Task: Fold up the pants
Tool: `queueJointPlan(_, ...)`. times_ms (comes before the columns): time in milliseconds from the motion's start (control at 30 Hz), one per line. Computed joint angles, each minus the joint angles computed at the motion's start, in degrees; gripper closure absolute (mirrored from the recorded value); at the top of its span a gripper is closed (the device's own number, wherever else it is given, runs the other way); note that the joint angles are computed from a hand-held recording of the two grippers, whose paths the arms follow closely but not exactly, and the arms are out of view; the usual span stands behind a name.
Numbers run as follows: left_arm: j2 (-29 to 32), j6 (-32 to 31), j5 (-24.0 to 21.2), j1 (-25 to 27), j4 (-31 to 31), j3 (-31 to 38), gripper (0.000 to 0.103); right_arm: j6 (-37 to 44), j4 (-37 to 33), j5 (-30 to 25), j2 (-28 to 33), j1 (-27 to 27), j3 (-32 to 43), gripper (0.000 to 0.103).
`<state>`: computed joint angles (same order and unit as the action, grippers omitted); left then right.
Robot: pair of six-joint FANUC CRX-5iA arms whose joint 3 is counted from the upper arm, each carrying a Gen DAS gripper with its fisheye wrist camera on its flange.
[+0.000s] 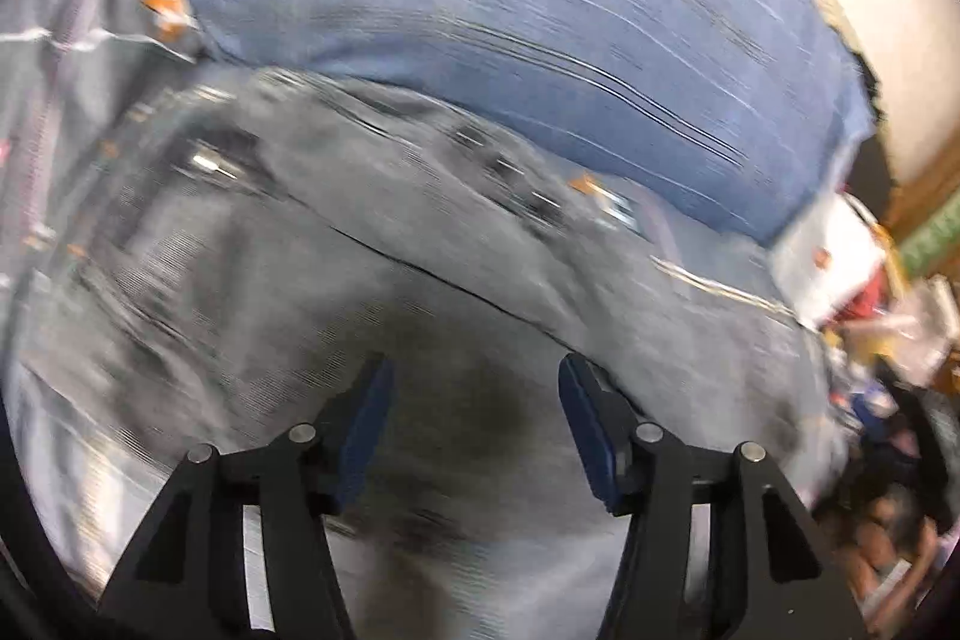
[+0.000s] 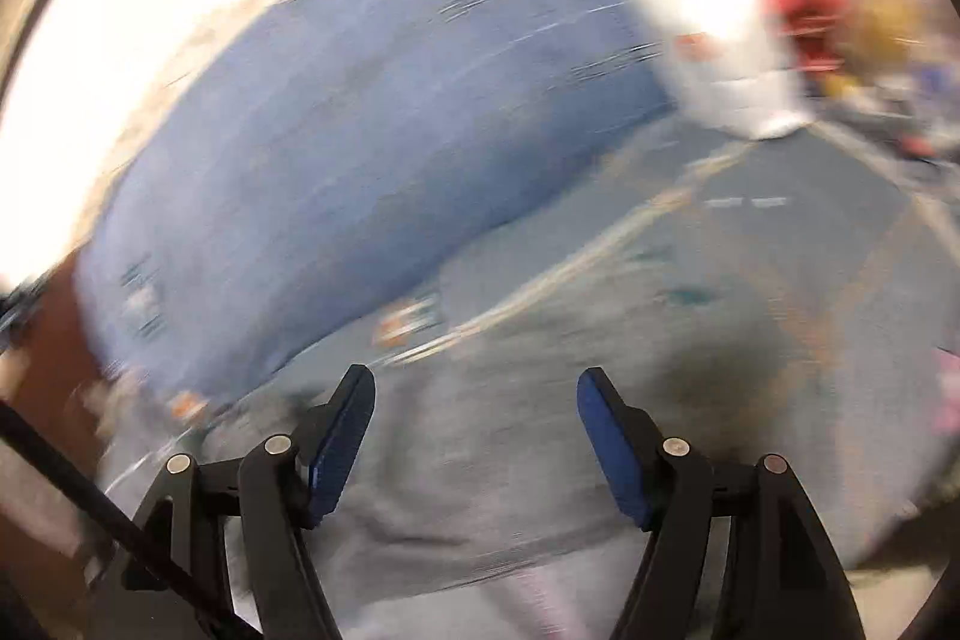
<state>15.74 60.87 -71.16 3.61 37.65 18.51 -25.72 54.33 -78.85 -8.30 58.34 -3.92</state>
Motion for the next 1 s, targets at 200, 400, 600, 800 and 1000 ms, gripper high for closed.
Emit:
queueJointPlan(200, 5.61, 8.87, -0.57, 1.33, -5.63, 6.61, 0.046, 23.55, -19.66, 22.37, 8.85, -10.48, 11.84, 0.027)
queueJointPlan(400, 8.63, 11.72, -3.99, 1.76, -3.87, 9.32, 0.046, 49.34, -45.87, 21.03, 25.46, -21.15, 36.55, 0.027)
queueJointPlan(600, 9.41, 13.94, -4.47, 2.69, -2.93, 10.12, 0.046, 58.23, -58.29, 7.92, 41.08, -27.41, 60.51, 0.033)
queueJointPlan(800, 9.56, 15.65, -3.61, 4.14, -1.39, 10.68, 0.046, 58.19, -54.8, 15.69, 37.13, -24.24, 53.83, 0.095)
queueJointPlan(1000, 6.13, 13.71, 0.8, 6.28, 2.9, 5.27, 0.046, 56.66, -53.15, 28.33, 28.88, -17.15, 40.03, 0.095)
